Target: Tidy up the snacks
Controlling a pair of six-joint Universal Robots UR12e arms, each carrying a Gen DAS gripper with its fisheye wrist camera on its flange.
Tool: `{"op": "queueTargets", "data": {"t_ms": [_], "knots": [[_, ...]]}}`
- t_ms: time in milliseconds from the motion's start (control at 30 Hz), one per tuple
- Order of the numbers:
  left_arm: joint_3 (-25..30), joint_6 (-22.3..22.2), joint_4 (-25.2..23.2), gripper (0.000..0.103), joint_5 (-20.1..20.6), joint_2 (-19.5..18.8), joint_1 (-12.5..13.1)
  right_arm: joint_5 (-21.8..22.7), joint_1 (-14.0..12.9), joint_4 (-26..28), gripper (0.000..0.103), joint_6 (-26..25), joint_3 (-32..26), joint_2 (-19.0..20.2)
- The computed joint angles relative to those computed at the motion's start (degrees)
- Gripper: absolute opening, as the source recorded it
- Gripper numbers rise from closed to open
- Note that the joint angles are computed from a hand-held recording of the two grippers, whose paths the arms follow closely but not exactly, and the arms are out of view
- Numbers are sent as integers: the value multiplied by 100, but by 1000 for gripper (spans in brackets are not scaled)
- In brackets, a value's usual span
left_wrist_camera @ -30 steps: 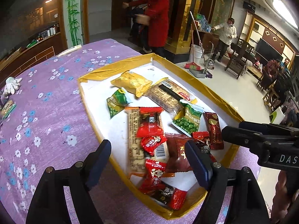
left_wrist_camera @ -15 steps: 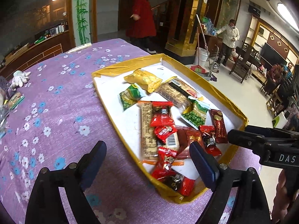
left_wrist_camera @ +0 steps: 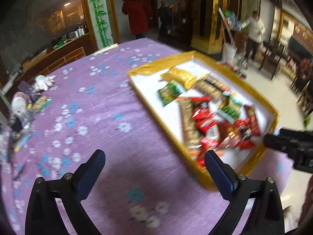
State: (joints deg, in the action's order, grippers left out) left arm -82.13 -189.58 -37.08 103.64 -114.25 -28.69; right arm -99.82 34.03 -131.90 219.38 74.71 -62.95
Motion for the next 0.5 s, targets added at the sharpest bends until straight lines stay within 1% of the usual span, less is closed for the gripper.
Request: {"op": "queueTargets", "data": {"t_ms": [67, 167, 200, 267, 333, 433, 500], "knots": [[-53, 40, 31, 102, 111, 45, -1, -20, 25, 9, 72, 7, -9, -1], [-163, 30, 157, 102, 3, 137, 44, -72, 57, 95, 73, 60, -44, 14], [-177, 7, 158, 102, 27, 154, 50, -76, 64, 144, 73, 98, -57, 19], [-162, -54, 5, 102, -43, 175, 82, -103, 78, 214, 73, 150, -79, 29], [-135, -94, -157, 102, -23, 184, 88, -114, 92, 260, 73, 174, -91, 33], [-97, -105, -338, 102, -83, 203, 93, -185, 122, 254, 73, 201, -74, 19], [-138, -65, -261, 102, -106, 242, 89, -216, 143, 229, 74, 165, -63, 10]]}}
